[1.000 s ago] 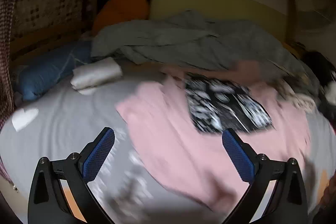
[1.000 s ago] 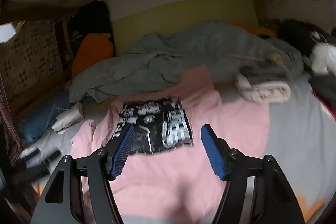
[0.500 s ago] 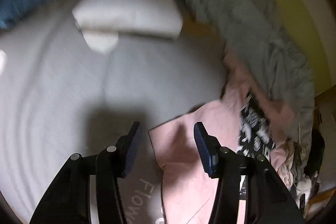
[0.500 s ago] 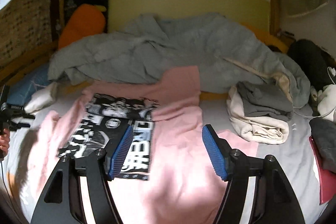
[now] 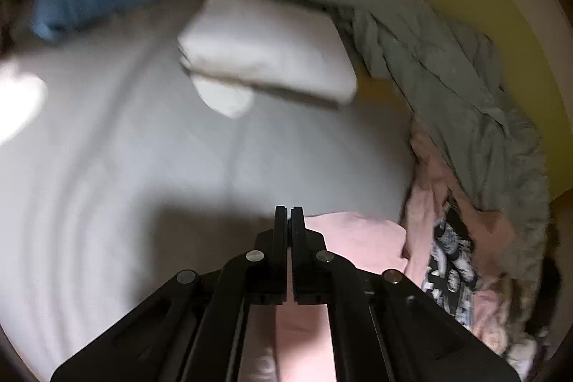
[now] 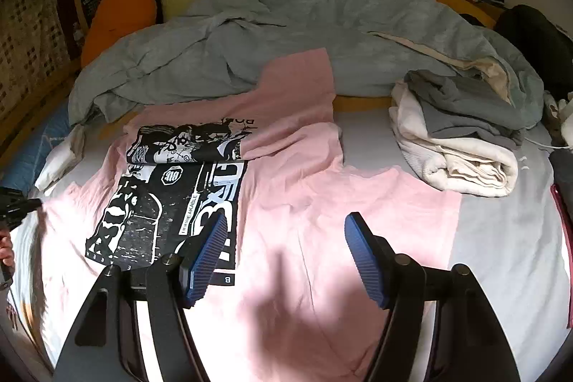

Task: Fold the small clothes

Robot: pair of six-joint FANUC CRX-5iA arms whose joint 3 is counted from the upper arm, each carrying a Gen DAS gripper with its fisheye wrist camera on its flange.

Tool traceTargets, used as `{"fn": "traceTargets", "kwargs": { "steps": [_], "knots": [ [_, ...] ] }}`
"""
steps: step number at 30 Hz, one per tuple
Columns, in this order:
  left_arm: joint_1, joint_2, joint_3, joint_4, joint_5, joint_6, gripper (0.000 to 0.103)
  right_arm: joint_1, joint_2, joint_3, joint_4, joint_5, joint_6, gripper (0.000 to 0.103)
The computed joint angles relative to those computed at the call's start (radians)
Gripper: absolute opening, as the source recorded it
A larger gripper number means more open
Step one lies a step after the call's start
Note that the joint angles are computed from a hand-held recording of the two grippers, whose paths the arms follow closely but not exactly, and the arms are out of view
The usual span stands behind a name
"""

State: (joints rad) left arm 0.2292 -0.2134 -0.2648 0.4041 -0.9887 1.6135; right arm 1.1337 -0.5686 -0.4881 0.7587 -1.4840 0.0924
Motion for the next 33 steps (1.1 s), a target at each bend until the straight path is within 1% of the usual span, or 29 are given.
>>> {"fn": "traceTargets", "kwargs": {
  "steps": [2, 4, 6, 9, 11, 12, 13, 14, 15, 16, 18, 19, 20, 21, 22, 24, 25, 26, 27, 28, 29, 30, 31, 32, 33],
  "knots": [
    [-0.018, -0.023, 0.035, -0.142, -0.015, 0.083, 0.001, 0.008, -0.001, -0.002, 0.0, -0.022, -0.015, 0.069],
    [-0.035, -0.02, 0.054, -0.217, -0.036, 0.125, 0.001, 0.005, -0.004, 0.001, -0.014, -0.033, -0.02, 0.069],
    [-0.044, 0.008, 0.068, -0.241, -0.074, 0.128, 0.001, -0.004, -0.006, 0.005, -0.038, -0.034, -0.025, 0.069],
    [-0.053, 0.041, 0.081, -0.276, -0.115, 0.151, 0.004, -0.005, 0.002, 0.001, -0.02, -0.066, -0.035, 0.069],
    [-0.053, 0.048, 0.078, -0.268, -0.106, 0.155, 0.006, 0.002, 0.008, -0.001, 0.013, -0.109, -0.048, 0.069],
    [-0.041, 0.044, 0.067, -0.233, -0.094, 0.135, 0.009, 0.001, 0.003, -0.001, 0.022, -0.115, -0.052, 0.069],
    [-0.016, 0.037, 0.041, -0.16, -0.075, 0.086, 0.018, 0.0, -0.009, -0.001, 0.032, -0.116, -0.057, 0.069],
    [0.002, 0.027, 0.017, -0.101, -0.054, 0.044, 0.021, 0.006, -0.026, -0.005, 0.046, -0.126, -0.07, 0.069],
    [0.0, 0.011, 0.011, -0.094, -0.026, 0.039, 0.021, 0.012, -0.044, -0.006, 0.057, -0.139, -0.084, 0.069],
    [-0.024, -0.016, 0.014, -0.139, 0.025, 0.049, 0.022, 0.01, -0.057, -0.007, 0.061, -0.141, -0.087, 0.069],
    [-0.091, -0.065, 0.03, -0.268, 0.111, 0.055, 0.032, 0.021, -0.093, -0.013, 0.078, -0.16, -0.111, 0.069],
    [-0.14, -0.096, 0.031, -0.345, 0.174, 0.045, 0.046, 0.033, -0.113, -0.019, 0.094, -0.187, -0.131, 0.069],
    [-0.18, -0.12, 0.03, -0.403, 0.22, 0.042, 0.06, 0.038, -0.123, -0.021, 0.101, -0.204, -0.141, 0.069],
    [-0.216, -0.137, 0.032, -0.456, 0.254, 0.054, 0.065, 0.042, -0.139, -0.021, 0.103, -0.223, -0.152, 0.069],
    [-0.245, -0.172, 0.009, -0.474, 0.302, 0.049, 0.069, 0.044, -0.15, -0.022, 0.102, -0.23, -0.157, 0.069],
    [-0.271, -0.24, -0.066, -0.409, 0.394, -0.009, 0.072, 0.053, -0.183, -0.028, 0.103, -0.253, -0.175, 0.069],
    [-0.294, -0.283, -0.115, -0.377, 0.445, -0.028, 0.082, 0.063, -0.194, -0.032, 0.103, -0.273, -0.185, 0.069],
    [-0.314, -0.301, -0.146, -0.344, 0.488, -0.05, 0.093, 0.072, -0.21, -0.034, 0.1, -0.291, -0.189, 0.069],
    [-0.343, -0.318, -0.172, -0.325, 0.521, -0.061, 0.099, 0.086, -0.224, -0.037, 0.1, -0.307, -0.192, 0.069],
    [-0.368, -0.34, -0.204, -0.282, 0.559, -0.098, 0.103, 0.105, -0.239, -0.044, 0.105, -0.323, -0.198, 0.069],
    [-0.389, -0.344, -0.222, -0.258, 0.591, -0.117, 0.103, 0.134, -0.258, -0.053, 0.115, -0.346, -0.202, 0.069],
    [-0.405, -0.351, -0.252, -0.209, 0.63, -0.162, 0.103, 0.153, -0.27, -0.058, 0.12, -0.364, -0.204, 0.069],
    [-0.416, -0.35, -0.254, -0.208, 0.633, -0.17, 0.103, 0.181, -0.286, -0.064, 0.124, -0.391, -0.201, 0.069],
    [-0.436, -0.341, -0.238, -0.259, 0.623, -0.134, 0.103, 0.2, -0.301, -0.07, 0.127, -0.408, -0.204, 0.069],
    [-0.458, -0.325, -0.204, -0.362, 0.597, -0.06, 0.103, 0.236, -0.326, -0.078, 0.132, -0.435, -0.221, 0.069]
  ]
}}
